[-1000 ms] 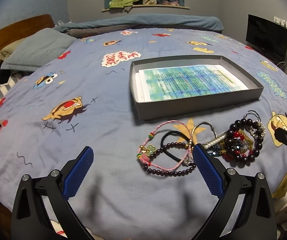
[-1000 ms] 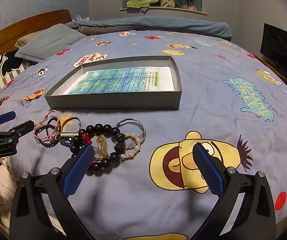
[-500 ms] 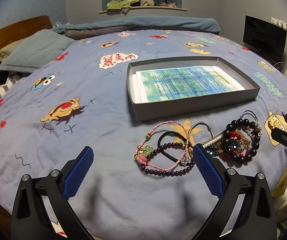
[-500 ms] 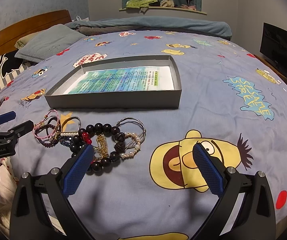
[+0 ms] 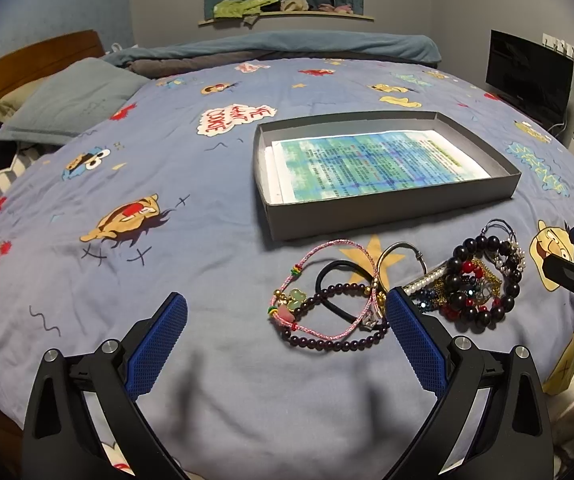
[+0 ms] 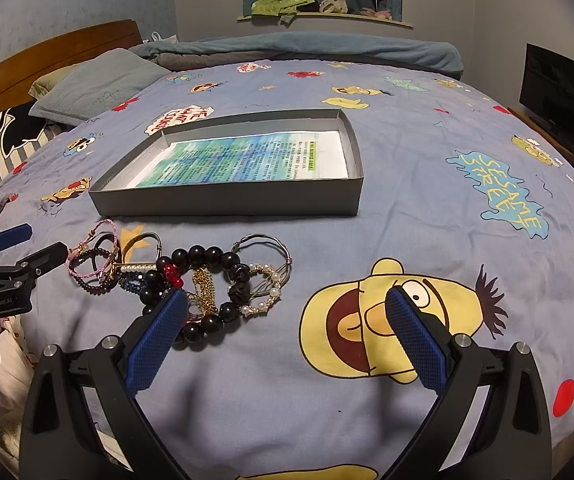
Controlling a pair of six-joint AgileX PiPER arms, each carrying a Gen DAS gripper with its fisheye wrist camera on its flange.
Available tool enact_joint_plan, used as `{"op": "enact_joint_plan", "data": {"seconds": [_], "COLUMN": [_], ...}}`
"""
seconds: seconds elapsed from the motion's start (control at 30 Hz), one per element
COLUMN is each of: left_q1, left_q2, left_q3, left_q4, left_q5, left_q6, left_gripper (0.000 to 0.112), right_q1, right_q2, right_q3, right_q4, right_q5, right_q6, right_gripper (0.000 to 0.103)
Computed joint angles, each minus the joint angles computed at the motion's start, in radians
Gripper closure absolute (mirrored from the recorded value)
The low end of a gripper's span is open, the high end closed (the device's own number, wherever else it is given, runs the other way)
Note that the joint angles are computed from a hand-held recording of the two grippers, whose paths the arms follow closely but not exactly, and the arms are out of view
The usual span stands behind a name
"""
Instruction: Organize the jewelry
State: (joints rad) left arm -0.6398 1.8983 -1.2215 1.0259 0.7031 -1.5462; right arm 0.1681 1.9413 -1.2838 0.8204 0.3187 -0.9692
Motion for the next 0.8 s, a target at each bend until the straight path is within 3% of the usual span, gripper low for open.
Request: {"op": "enact_joint_plan", "data": {"seconds": [0.8], "left_q1": [0.021], "left_q2": [0.013], "left_q3": [-0.003], "left_q4": [-0.018], "left_q5": [-0.023], "left_q6": [0.027], "left_gripper": [0.014], "right_q1": [-0.004], "right_q2": [0.017], "right_q3": [-0.006], "right_q4": [0.013], "right_q5": [0.004], "right_q6": [-0.008], "right_gripper": [0.005]}}
